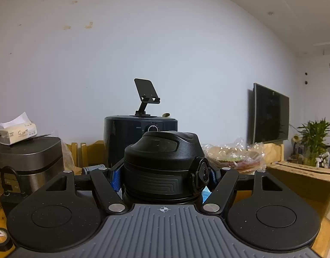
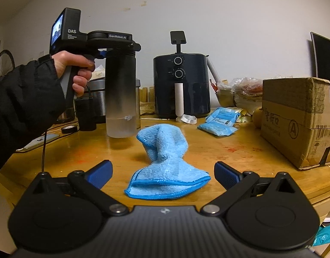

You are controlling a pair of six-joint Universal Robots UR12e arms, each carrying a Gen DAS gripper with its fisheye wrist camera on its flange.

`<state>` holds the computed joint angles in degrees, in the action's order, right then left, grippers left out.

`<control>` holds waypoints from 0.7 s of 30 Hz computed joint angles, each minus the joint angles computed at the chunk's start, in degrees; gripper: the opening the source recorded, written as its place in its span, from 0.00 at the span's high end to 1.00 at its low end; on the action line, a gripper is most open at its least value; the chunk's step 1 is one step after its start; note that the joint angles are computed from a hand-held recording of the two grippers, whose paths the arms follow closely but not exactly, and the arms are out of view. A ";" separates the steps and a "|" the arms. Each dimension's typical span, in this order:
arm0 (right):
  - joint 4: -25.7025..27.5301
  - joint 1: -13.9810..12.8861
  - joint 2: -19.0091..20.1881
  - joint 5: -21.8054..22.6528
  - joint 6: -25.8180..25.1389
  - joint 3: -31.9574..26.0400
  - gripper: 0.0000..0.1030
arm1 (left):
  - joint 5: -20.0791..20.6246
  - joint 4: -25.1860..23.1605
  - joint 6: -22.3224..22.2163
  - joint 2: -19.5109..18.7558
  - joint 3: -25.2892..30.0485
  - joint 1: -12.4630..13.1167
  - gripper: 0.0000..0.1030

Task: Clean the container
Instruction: 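Lower the water bottle onto the table with the left gripper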

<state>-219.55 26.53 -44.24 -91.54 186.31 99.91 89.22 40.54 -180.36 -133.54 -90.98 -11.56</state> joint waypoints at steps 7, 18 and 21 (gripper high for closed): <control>0.24 0.15 -0.03 0.83 -0.49 -0.09 0.00 | -0.31 1.52 -0.20 0.96 -1.97 0.24 0.33; 0.43 0.23 -0.10 2.37 -1.15 -0.14 0.00 | 0.21 3.18 -0.66 2.08 -4.70 0.49 0.33; 0.42 0.25 -0.11 2.77 -1.32 -0.13 0.00 | 0.38 3.70 -0.53 2.29 -5.34 0.50 0.33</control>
